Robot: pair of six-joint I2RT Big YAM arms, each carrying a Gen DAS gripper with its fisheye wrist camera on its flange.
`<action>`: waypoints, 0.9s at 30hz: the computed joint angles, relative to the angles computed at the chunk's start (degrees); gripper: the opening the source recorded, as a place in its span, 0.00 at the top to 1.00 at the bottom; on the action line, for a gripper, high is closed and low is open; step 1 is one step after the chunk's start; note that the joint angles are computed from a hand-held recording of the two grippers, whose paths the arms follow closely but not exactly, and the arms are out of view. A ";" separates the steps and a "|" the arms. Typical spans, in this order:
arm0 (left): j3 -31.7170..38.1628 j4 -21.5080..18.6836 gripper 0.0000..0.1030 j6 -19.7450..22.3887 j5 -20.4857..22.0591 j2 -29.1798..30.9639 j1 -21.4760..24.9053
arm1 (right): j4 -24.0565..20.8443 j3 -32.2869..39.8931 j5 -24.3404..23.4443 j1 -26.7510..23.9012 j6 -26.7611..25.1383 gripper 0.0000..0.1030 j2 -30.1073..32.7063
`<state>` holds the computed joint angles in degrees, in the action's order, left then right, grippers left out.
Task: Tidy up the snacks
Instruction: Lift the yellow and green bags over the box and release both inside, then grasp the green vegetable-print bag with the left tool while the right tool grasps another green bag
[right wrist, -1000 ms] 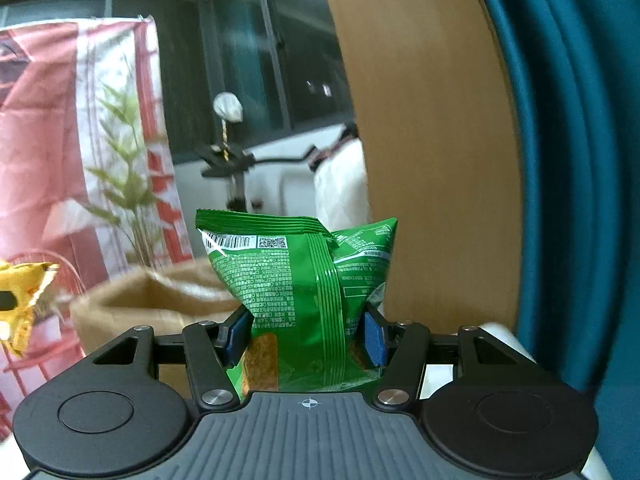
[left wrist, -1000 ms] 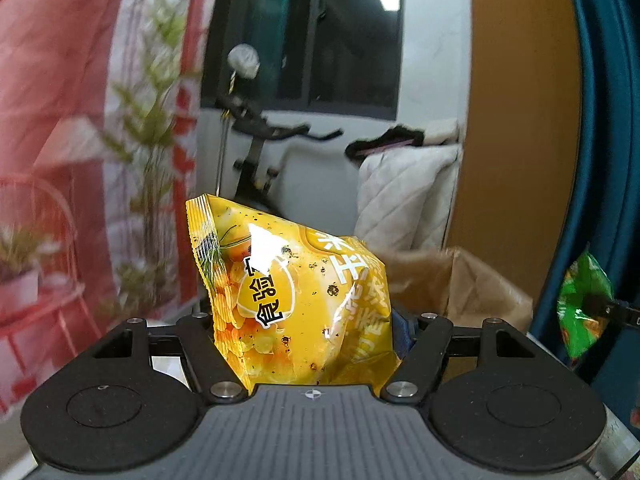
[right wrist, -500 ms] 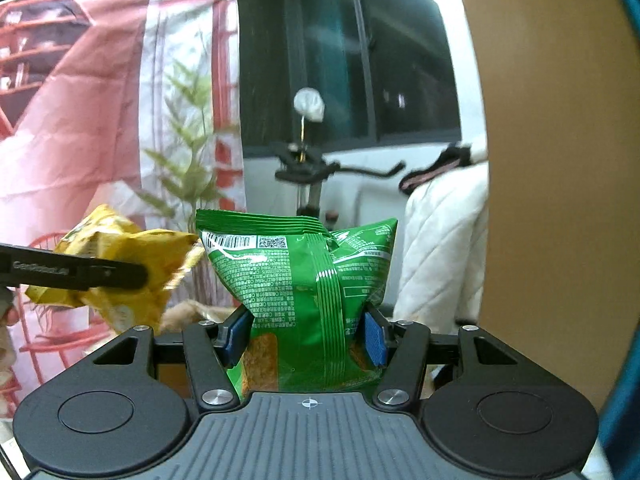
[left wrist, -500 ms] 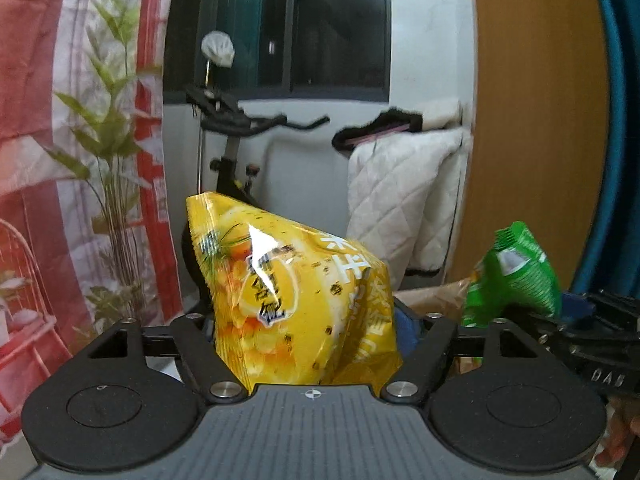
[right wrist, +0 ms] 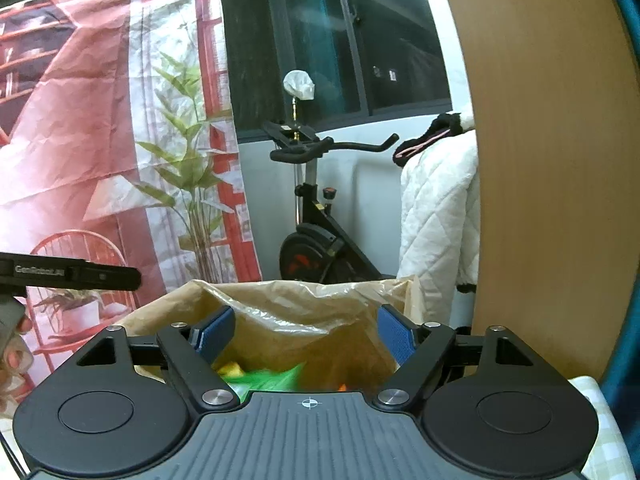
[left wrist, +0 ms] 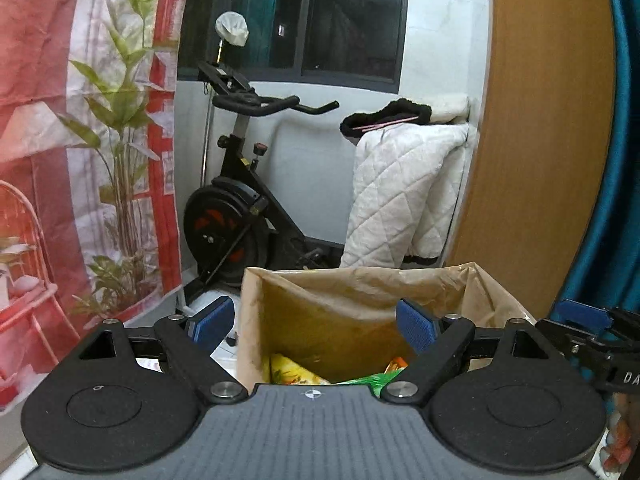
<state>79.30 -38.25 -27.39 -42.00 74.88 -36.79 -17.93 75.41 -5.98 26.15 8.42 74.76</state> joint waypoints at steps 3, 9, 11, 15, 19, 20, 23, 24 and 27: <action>-1.30 -1.86 0.13 -1.04 -2.50 -2.52 -2.27 | -0.41 -2.32 -1.19 -0.90 -0.52 0.28 -2.89; -5.41 -5.17 0.14 -6.04 -7.21 -7.39 -6.91 | -1.85 -7.32 -3.21 -3.62 -2.55 0.35 -8.26; -7.00 -6.44 0.14 -7.93 -9.30 -8.58 -8.34 | -2.32 -9.45 -3.49 -4.63 -2.88 0.40 -9.89; -9.94 -8.81 0.15 -13.30 -10.88 -9.96 -10.33 | -3.26 -13.39 -3.78 -6.11 -2.08 0.51 -11.89; -12.39 -9.48 0.18 -18.16 -10.25 -10.37 -11.59 | -3.58 -17.75 -3.50 -6.75 -1.40 0.61 -13.15; -13.16 -9.29 0.18 -19.38 -10.12 -10.40 -11.96 | -3.69 -18.92 -3.43 -6.81 -1.46 0.61 -13.47; -14.56 -9.36 0.18 -22.29 -9.17 -9.72 -12.65 | -4.26 -21.85 -3.16 -6.79 -1.52 0.65 -13.84; -14.86 -9.32 0.18 -22.72 -8.11 -9.44 -12.41 | -4.31 -22.67 -2.90 -6.72 -1.66 0.67 -13.78; -15.12 -8.91 0.19 -23.39 -5.33 -8.20 -11.75 | -5.44 -23.84 -2.45 -6.35 -2.32 0.68 -13.05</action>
<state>64.18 -47.17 -50.78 -47.33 66.68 -48.54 -23.37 51.57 -8.44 19.80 6.10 61.71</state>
